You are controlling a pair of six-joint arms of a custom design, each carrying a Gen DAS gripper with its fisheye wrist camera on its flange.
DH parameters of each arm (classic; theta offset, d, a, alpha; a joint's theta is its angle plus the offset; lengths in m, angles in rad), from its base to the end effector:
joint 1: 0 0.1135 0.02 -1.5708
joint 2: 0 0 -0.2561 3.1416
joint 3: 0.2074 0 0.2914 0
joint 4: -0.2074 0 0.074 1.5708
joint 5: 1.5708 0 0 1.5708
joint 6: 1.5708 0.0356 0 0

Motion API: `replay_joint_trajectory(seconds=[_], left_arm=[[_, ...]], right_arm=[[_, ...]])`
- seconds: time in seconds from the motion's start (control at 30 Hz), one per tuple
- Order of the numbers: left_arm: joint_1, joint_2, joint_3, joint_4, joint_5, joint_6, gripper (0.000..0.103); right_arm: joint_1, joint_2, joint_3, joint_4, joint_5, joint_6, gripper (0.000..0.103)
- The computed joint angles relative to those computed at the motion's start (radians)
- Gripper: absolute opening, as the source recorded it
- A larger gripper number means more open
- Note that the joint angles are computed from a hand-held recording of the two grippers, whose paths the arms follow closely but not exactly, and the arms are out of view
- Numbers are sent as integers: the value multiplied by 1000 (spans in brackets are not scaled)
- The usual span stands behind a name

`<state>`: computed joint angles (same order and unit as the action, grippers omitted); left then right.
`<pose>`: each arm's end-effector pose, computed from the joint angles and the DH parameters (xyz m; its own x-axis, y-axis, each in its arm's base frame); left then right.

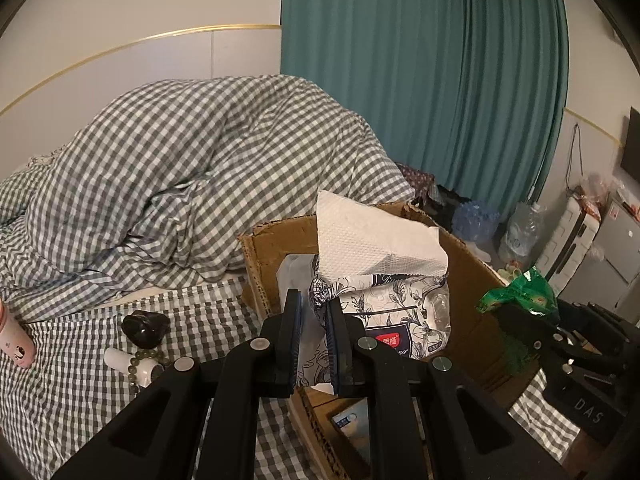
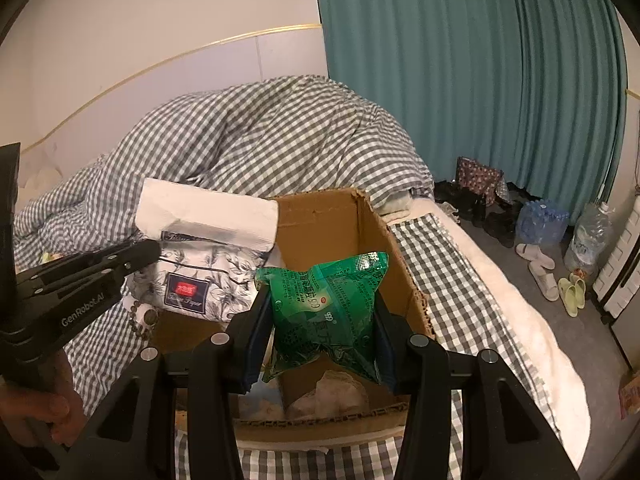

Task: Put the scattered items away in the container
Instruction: 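Open the right gripper to drop the green packet while the left gripper drops the tissue pack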

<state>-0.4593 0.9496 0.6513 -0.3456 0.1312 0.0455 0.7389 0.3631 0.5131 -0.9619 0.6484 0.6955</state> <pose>0.2207 -0.1144 0.2297 -0.5133 0.3042 -0.8025 0.5572 0.8293 -0.0421 0.1062 0.0676 0.2321 -0.5589 0.1817 -0.8091 0.1674 0.9803 0.1045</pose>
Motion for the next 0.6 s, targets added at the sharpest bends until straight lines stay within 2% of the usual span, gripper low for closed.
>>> replay_joint_trajectory(seconds=[0.17, 0.3, 0.4, 0.47, 0.6], left_arm=[[-21, 38, 8, 27, -10, 11, 13], [-38, 50, 13, 31, -17, 19, 16], [-45, 38, 10, 30, -26, 20, 32], [-45, 17, 2, 34, -31, 19, 50], [-39, -35, 1, 4, -28, 14, 52]], right_arm=[[-86, -19, -48, 51, -78, -47, 47], [-98, 0, -54, 62, -87, -55, 52], [-71, -5, -54, 52, -44, -43, 61], [-47, -19, -49, 34, -12, -30, 66], [-30, -36, -31, 6, 15, -13, 66]])
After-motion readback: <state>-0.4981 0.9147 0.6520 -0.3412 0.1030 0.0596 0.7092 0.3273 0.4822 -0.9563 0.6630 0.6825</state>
